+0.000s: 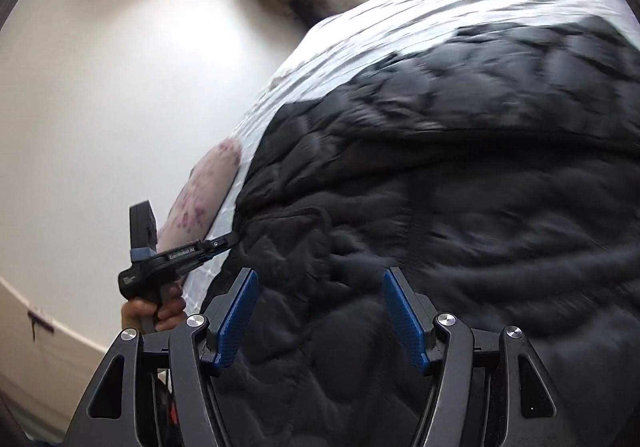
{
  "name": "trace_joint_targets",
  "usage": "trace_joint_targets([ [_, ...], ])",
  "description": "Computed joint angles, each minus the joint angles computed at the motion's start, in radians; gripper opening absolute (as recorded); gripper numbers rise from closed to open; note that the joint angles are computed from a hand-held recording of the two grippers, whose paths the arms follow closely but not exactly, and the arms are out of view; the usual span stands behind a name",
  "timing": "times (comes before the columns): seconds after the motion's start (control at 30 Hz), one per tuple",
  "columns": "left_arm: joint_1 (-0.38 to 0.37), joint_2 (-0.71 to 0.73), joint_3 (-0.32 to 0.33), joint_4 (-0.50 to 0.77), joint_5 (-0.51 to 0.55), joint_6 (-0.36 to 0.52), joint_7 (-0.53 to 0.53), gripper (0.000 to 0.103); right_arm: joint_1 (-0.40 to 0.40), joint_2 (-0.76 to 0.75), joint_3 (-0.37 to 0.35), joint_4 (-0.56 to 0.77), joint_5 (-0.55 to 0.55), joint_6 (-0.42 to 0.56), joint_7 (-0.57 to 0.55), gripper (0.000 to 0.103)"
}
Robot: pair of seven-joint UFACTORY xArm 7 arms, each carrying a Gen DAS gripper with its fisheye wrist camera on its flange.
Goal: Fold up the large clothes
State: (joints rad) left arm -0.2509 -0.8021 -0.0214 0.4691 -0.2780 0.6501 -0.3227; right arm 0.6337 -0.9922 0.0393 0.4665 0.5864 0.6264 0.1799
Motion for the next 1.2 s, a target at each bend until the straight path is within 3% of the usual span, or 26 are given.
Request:
trace_joint_targets([
  [0.1,-0.022,-0.040,0.067,-0.023,-0.068,0.010,0.015,0.014,0.053,0.203,-0.028,0.064,0.049,-0.077,-0.049,0.064],
  [0.13,-0.021,-0.048,0.083,-0.025,-0.086,0.015,0.017,0.015,0.075,0.245,-0.041,0.081,0.071,-0.082,-0.074,0.058],
  [0.17,-0.019,-0.059,0.097,-0.028,-0.100,0.017,0.023,0.015,0.090,0.277,-0.046,0.095,0.087,-0.084,-0.104,0.038],
  [0.23,-0.011,-0.079,0.105,-0.032,-0.120,0.023,0.024,0.019,0.136,0.293,-0.052,0.109,0.133,-0.097,-0.196,0.009],
  [0.3,0.003,-0.117,0.124,-0.039,-0.141,0.037,0.024,0.027,0.192,0.236,-0.045,0.095,0.170,-0.107,-0.309,0.009],
  [0.37,0.017,-0.153,0.135,-0.050,-0.159,0.037,0.022,0.033,0.187,0.178,0.001,0.092,0.125,-0.053,-0.344,0.009],
  [0.57,-0.001,-0.200,0.141,-0.062,-0.206,0.023,0.027,0.036,0.062,0.132,0.206,0.145,-0.180,0.263,-0.249,0.013],
  [0.67,-0.042,-0.190,0.103,-0.046,-0.200,0.029,0.046,0.036,0.057,0.120,0.245,0.141,-0.215,0.293,-0.206,0.018],
  [0.8,-0.160,-0.073,0.019,0.002,-0.187,0.052,0.099,0.044,0.086,0.024,0.223,0.099,-0.163,0.307,-0.128,0.020],
  [0.9,-0.146,0.019,-0.090,0.034,-0.109,0.124,0.035,0.044,0.070,-0.114,0.242,0.071,-0.179,0.371,-0.028,0.021],
  [0.97,-0.137,0.020,-0.148,0.029,-0.042,0.128,0.006,0.044,0.040,-0.277,0.217,0.050,-0.217,0.469,0.038,0.022],
  [1.03,-0.139,-0.003,-0.164,0.029,-0.003,0.148,-0.020,0.044,-0.042,-0.426,0.159,0.041,-0.286,0.581,0.083,0.022],
  [1.1,-0.146,-0.041,-0.166,0.016,0.005,0.154,-0.057,0.044,-0.184,-0.513,0.077,0.046,-0.373,0.684,0.127,0.022],
  [1.2,-0.147,-0.083,-0.210,0.010,0.042,0.183,-0.135,0.044,-0.354,-0.559,-0.025,0.016,-0.479,0.725,0.126,0.025],
])
